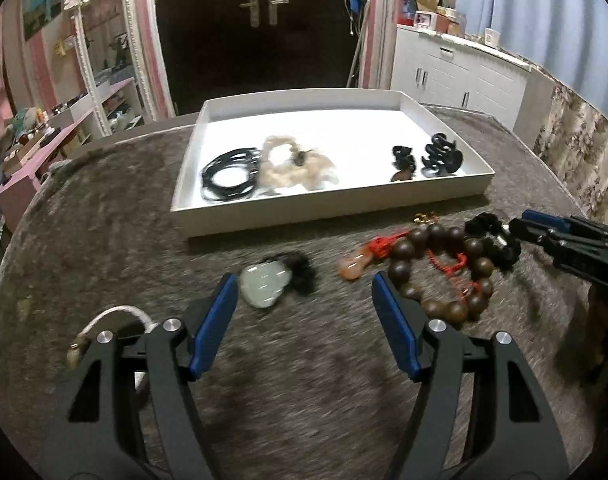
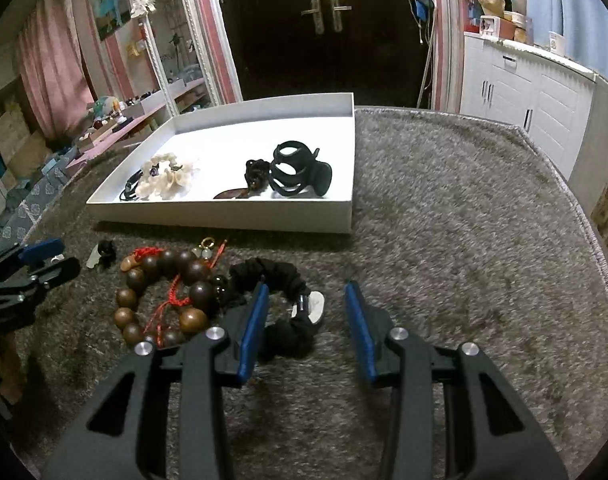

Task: Organize jewelry
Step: 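Grasp the brown pendant on red cord with the left gripper while the right grasps the black scrunchie, then carry the pendant and black scrunchie over the tray and open the left gripper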

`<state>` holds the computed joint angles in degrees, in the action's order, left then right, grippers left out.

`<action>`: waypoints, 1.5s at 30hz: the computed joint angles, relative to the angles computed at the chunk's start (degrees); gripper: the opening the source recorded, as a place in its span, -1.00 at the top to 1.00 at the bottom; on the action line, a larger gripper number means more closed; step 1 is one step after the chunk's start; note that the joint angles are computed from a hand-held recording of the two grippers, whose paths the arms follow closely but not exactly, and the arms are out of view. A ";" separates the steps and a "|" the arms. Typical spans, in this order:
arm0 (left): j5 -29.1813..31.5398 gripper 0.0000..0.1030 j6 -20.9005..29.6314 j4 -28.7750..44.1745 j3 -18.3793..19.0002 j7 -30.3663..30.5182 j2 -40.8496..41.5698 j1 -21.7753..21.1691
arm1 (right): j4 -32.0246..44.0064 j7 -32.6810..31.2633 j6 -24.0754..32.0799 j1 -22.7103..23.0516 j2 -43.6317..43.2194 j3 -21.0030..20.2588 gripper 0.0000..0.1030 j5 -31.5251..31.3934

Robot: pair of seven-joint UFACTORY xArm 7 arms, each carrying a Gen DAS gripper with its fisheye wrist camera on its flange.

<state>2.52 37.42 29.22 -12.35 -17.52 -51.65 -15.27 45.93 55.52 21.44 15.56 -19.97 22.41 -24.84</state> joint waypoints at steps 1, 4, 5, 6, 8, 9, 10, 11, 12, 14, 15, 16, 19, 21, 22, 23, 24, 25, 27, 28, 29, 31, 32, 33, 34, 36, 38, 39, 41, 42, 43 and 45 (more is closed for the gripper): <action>-0.05 -0.34 -0.61 0.57 -0.56 -0.43 0.94 0.04 | 0.10 0.07 -0.04 -0.11 0.16 0.06 0.21 -0.16; 0.17 -0.34 -2.68 2.80 -2.11 -1.77 5.01 0.04 | 0.05 -0.48 -0.66 0.29 0.67 -0.44 0.21 0.31; 0.50 -0.34 -3.37 3.42 -2.71 -2.37 6.35 0.23 | 0.11 -0.88 -0.85 0.50 0.89 -0.66 0.21 0.55; 1.02 -0.34 -3.64 4.07 -3.30 -2.95 7.65 0.52 | 0.21 -1.20 -0.92 0.56 1.08 -0.80 0.21 0.63; 1.83 -0.21 -4.08 5.30 -3.64 -3.20 10.78 0.46 | 0.76 -2.08 -0.54 0.83 1.55 -1.11 0.21 0.94; 2.37 -0.08 -4.21 5.85 -3.79 -3.31 12.25 0.52 | 1.00 -2.56 -0.40 0.99 1.74 -1.34 0.21 1.14; 2.75 -0.01 -4.22 6.17 -3.67 -3.34 13.31 0.45 | 1.54 -3.23 0.13 1.14 2.14 -1.51 0.21 1.27; 2.79 0.00 -4.56 6.17 -3.23 -3.35 13.93 0.18 | 2.27 -3.80 0.98 1.14 2.68 -1.54 0.21 1.10; 2.74 0.00 -5.16 6.16 -2.79 -3.50 14.29 0.02 | 2.95 -4.20 1.68 1.17 3.21 -1.63 0.21 0.94; 2.53 0.03 -5.63 6.26 -1.81 -3.57 14.66 -0.19 | 4.14 -5.81 2.48 1.74 4.56 -2.49 0.25 1.35; 2.51 0.15 -5.58 6.35 -1.38 -3.33 14.81 -0.27 | 4.55 -6.43 2.62 2.02 5.12 -2.90 0.26 1.60; 2.10 0.28 -5.44 6.33 -0.64 -2.64 14.86 -0.79 | 5.30 -7.00 3.09 2.22 6.10 -3.16 0.26 1.71; 0.79 0.30 -5.72 5.64 0.95 -1.03 14.30 -1.69 | 5.13 -7.37 1.74 3.09 7.11 -4.22 0.26 2.69; -0.52 0.34 -5.61 5.49 2.28 1.75 14.78 -3.37 | 5.03 -7.71 1.55 3.48 7.56 -4.45 0.25 2.90; -1.88 0.44 -6.26 5.11 3.31 3.67 15.01 -4.91 | 5.18 -7.53 1.65 3.49 7.71 -4.34 0.25 2.46; -1.95 0.48 -6.75 5.01 2.93 4.31 15.02 -4.93 | 5.15 -7.76 1.60 3.70 7.69 -4.54 0.25 2.63; -2.01 0.52 -6.97 5.14 2.58 4.60 15.27 -4.74 | 5.23 -8.18 1.64 3.94 7.84 -4.75 0.25 2.97; -2.04 0.53 -7.14 5.45 2.24 4.73 15.91 -4.46 | 5.31 -8.21 1.77 4.01 7.98 -4.75 0.24 2.90; -2.23 0.54 -7.39 5.77 1.83 4.48 17.14 -3.86 | 5.81 -7.88 2.67 4.00 8.23 -4.41 0.24 2.03; -2.08 0.57 -7.66 5.72 1.46 4.15 17.43 -3.46 | 6.17 -7.59 3.21 3.99 8.44 -4.24 0.24 1.42; -1.48 0.57 -7.63 5.86 0.78 3.59 17.87 -2.80 | 6.49 -7.36 3.75 4.03 8.61 -4.14 0.25 0.87; -0.11 0.62 -7.87 5.97 -0.41 2.74 18.10 -2.02 | 6.70 -7.03 4.11 4.21 8.71 -4.25 0.35 0.25; 0.11 0.64 -8.04 5.94 -0.43 2.72 18.14 -2.11 | 6.55 -6.86 3.84 4.29 8.62 -4.42 0.47 0.15; -0.09 0.66 -8.24 5.84 -0.10 2.80 18.10 -2.40 | 6.35 -6.82 3.43 4.39 8.53 -4.62 0.54 0.27; -0.48 0.70 -8.25 5.78 0.42 3.05 17.98 -2.76 | 6.06 -6.29 3.07 4.29 8.28 -4.71 0.67 0.19; -1.35 0.76 -8.41 5.53 1.19 3.41 17.70 -3.35 | 5.35 -6.05 2.11 4.24 7.80 -5.04 0.69 0.68; -1.70 0.78 -8.19 5.45 1.32 3.55 17.21 -3.53 | 4.68 -5.47 1.13 3.92 7.16 -5.03 0.69 0.81; -1.87 0.78 -8.09 5.27 1.45 3.62 16.74 -3.57 | 4.32 -5.23 0.53 3.74 6.72 -4.99 0.69 0.88; -2.27 0.78 -7.67 5.03 1.69 3.74 15.55 -3.72 | 3.79 -4.77 -0.08 3.34 5.62 -4.72 0.69 1.09; -2.35 0.78 -7.61 4.80 1.72 3.71 14.83 -3.62 | 3.85 -4.73 -0.14 3.13 5.30 -4.51 0.69 1.14; -2.44 0.78 -7.39 4.76 1.87 3.64 13.80 -3.43 | 3.86 -4.73 -0.37 3.02 4.66 -4.36 0.69 1.31; -2.77 0.78 -6.58 4.96 2.53 4.17 12.25 -3.34 | 4.02 -4.97 -0.60 2.77 3.59 -3.95 0.69 1.62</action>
